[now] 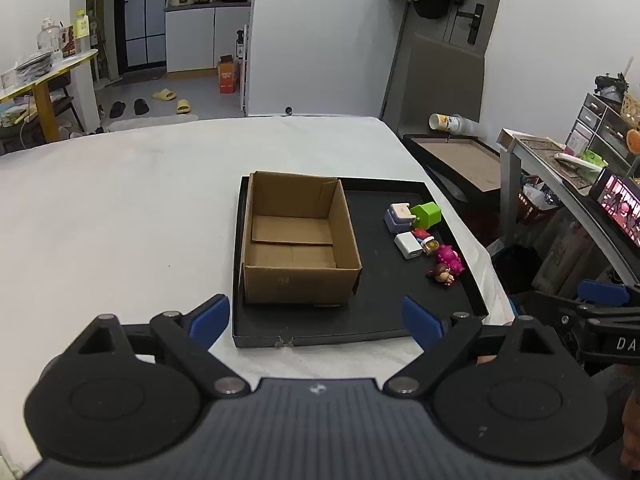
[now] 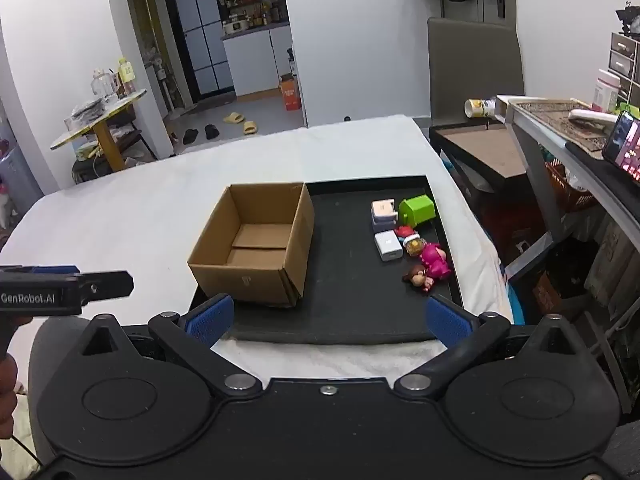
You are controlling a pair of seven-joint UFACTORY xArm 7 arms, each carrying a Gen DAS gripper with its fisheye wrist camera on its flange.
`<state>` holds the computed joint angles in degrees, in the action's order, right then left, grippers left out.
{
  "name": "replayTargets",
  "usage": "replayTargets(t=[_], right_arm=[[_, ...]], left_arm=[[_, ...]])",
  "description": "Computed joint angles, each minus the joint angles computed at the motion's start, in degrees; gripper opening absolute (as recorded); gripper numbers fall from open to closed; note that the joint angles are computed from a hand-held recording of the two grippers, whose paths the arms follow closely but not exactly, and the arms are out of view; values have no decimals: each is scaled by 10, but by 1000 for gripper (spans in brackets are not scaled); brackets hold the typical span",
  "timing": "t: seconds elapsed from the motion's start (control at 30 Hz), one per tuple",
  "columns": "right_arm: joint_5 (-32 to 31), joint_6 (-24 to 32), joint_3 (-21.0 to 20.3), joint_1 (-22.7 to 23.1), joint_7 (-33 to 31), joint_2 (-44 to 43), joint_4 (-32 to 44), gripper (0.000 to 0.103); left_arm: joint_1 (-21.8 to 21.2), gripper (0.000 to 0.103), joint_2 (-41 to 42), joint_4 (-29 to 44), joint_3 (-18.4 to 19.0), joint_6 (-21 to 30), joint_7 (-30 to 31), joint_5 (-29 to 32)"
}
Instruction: Organize rigid objects
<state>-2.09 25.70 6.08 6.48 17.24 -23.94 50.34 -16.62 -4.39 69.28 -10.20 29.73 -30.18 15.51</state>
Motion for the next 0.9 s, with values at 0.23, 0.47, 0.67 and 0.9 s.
replayTargets(t=[0.23, 0.47, 0.67, 0.9], right_arm=[[10, -1, -6, 5, -15, 1, 8, 103], [9, -20, -5, 3, -15, 1, -1, 103], [-6, -13, 4, -3, -3, 2, 4, 103], [-18, -11, 9, -5, 8, 3, 7, 103]], left_arm=[[-1, 92, -5, -2, 2, -8, 4, -11], [-2, 92, -2, 13, 0, 4, 9, -18], [-2, 92, -9, 5, 1, -1, 22, -31], [-2, 92, -8, 5, 4, 0, 44, -52]])
